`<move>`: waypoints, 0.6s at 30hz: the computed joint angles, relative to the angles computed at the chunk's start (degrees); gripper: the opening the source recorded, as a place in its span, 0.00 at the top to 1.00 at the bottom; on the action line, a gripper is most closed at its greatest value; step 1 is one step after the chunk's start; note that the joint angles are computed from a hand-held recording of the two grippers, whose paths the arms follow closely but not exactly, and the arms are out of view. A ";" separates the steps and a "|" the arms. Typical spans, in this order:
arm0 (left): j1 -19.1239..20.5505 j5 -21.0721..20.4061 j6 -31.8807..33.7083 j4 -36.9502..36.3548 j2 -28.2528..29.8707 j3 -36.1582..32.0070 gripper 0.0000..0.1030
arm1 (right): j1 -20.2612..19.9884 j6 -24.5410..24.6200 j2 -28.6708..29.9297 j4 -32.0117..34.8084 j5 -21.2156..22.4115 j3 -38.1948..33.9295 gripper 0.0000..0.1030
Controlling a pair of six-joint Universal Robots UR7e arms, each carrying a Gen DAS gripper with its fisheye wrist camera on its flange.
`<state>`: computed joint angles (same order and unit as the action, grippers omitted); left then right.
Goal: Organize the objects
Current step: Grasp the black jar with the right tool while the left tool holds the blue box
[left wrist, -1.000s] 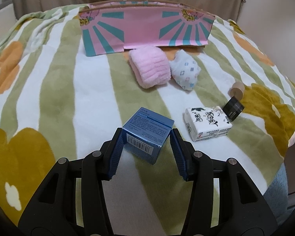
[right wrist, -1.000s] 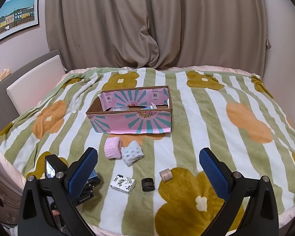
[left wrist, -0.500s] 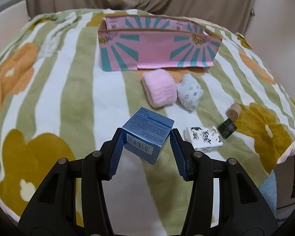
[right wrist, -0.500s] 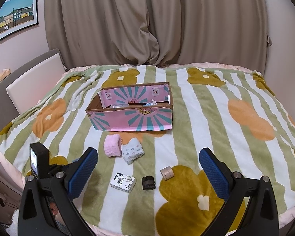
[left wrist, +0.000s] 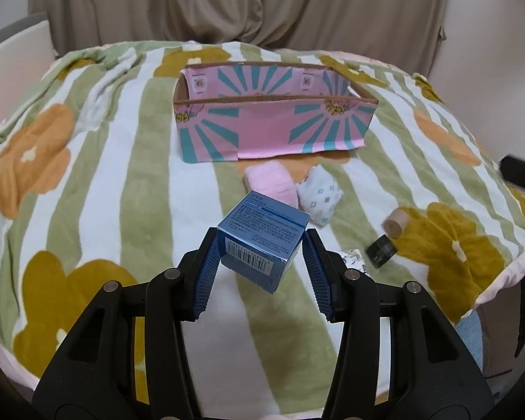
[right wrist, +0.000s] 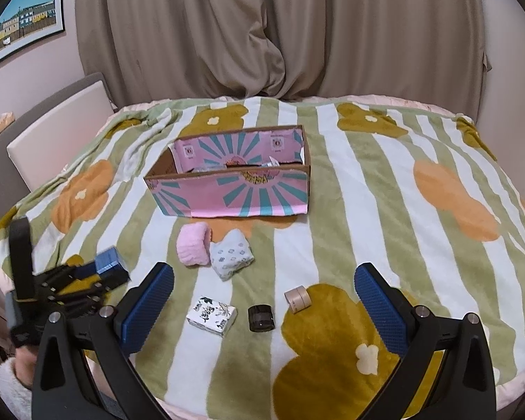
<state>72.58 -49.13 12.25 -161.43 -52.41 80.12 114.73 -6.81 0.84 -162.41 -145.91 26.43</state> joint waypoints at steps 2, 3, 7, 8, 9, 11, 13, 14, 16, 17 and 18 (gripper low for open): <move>-0.23 0.03 -0.05 -0.08 -0.07 0.10 0.57 | -0.56 1.23 -0.50 0.57 0.40 1.19 0.00; -0.30 -0.02 -0.13 -0.07 -0.08 0.16 0.57 | -0.86 1.94 -0.50 0.91 0.47 1.62 0.00; -0.60 0.15 -0.30 -0.08 -0.15 0.49 0.57 | -2.45 4.65 -1.12 2.14 1.30 4.51 0.00; -0.66 0.10 -0.40 -0.06 -0.25 0.65 0.57 | -2.83 5.07 -1.21 2.14 1.34 5.14 0.00; -0.69 0.09 -0.48 0.01 -0.25 0.68 0.57 | -3.25 5.58 -1.12 2.42 1.27 5.56 0.01; -0.79 0.23 -0.50 -0.13 -0.35 0.95 0.57 | -3.99 6.25 -1.17 2.83 1.68 6.48 0.06; -0.85 0.28 -0.63 -0.05 -0.36 1.03 0.57 | -4.70 6.83 -1.23 3.25 2.35 7.31 0.09; -0.84 0.23 -0.70 -0.03 -0.31 0.96 0.57 | -5.03 7.00 -1.14 3.62 2.69 7.42 0.10; -0.88 0.15 -0.83 -0.01 -0.37 1.01 0.57 | -5.53 6.82 -0.57 4.12 3.13 6.94 0.12; -0.91 0.08 -0.84 -0.06 -0.42 1.07 0.57 | -5.76 6.50 -0.19 4.40 3.33 6.50 0.14; -0.94 0.09 -0.80 -0.18 -0.47 1.17 0.57 | -5.94 6.28 0.24 4.89 3.44 5.87 0.16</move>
<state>71.64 -49.05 11.45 -161.61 -52.88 81.29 108.79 -0.54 1.09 -157.52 -142.47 32.30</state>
